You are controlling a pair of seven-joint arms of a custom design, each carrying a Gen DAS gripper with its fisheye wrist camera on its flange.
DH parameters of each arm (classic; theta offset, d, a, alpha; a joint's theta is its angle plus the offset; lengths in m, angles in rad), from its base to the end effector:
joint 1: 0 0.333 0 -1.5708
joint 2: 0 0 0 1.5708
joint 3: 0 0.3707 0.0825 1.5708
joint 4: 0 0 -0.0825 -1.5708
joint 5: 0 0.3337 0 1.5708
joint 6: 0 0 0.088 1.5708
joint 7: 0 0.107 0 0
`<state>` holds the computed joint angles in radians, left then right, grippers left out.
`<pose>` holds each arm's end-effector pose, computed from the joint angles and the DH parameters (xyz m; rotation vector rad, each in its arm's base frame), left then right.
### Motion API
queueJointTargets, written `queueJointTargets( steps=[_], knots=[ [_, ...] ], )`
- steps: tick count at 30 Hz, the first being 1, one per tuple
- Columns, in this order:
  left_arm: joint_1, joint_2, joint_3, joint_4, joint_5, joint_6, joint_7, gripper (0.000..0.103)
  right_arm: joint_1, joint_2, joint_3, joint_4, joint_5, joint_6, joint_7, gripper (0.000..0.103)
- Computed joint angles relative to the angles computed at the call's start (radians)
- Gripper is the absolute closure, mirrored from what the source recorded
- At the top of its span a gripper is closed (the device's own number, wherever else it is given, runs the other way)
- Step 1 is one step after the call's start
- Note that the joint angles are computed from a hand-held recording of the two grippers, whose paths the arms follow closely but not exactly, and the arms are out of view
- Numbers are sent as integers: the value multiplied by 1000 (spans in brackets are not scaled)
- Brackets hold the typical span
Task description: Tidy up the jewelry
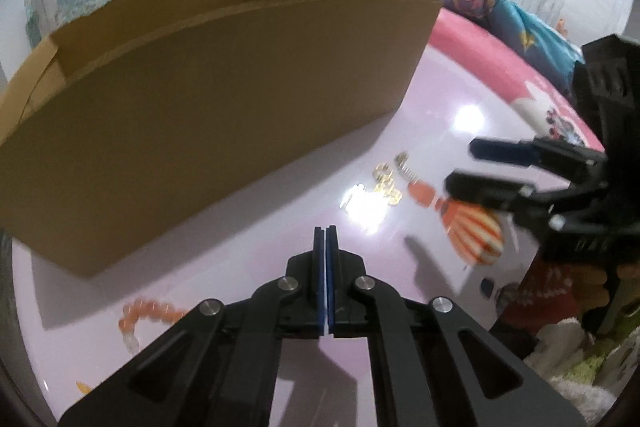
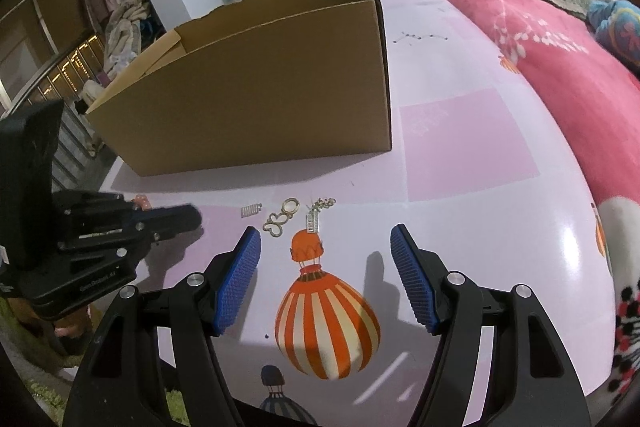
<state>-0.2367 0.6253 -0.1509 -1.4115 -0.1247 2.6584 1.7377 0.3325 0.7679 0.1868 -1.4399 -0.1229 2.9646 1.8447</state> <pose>0.7097 -0.2493 0.4763 -1.5176 2.3038 -0.8458 0.6881 0.3472 0.3997 -1.8939 1.4653 -0.3263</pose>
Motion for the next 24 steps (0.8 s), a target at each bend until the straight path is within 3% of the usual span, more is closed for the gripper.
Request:
queueJointTargets(
  steps=[4, 6, 16, 21, 24],
  knots=[
    [-23, 56, 11, 93, 43, -32, 26, 85, 13, -5, -18, -6, -6, 8, 12, 39],
    [-31, 82, 15, 137, 58, -62, 38, 82, 17, -4, -24, -4, -10, 8, 19, 39],
    [-54, 144, 26, 248, 109, -120, 77, 83, 9, 4, -18, 5, -18, 9, 25, 43],
    [-59, 153, 17, 267, 117, -136, 123, 98, 9, 10, -17, 16, -16, 10, 25, 45],
    [-61, 141, 21, 246, 118, -125, 129, 98, 11, 14, -18, 21, -16, 9, 25, 48]
  ],
)
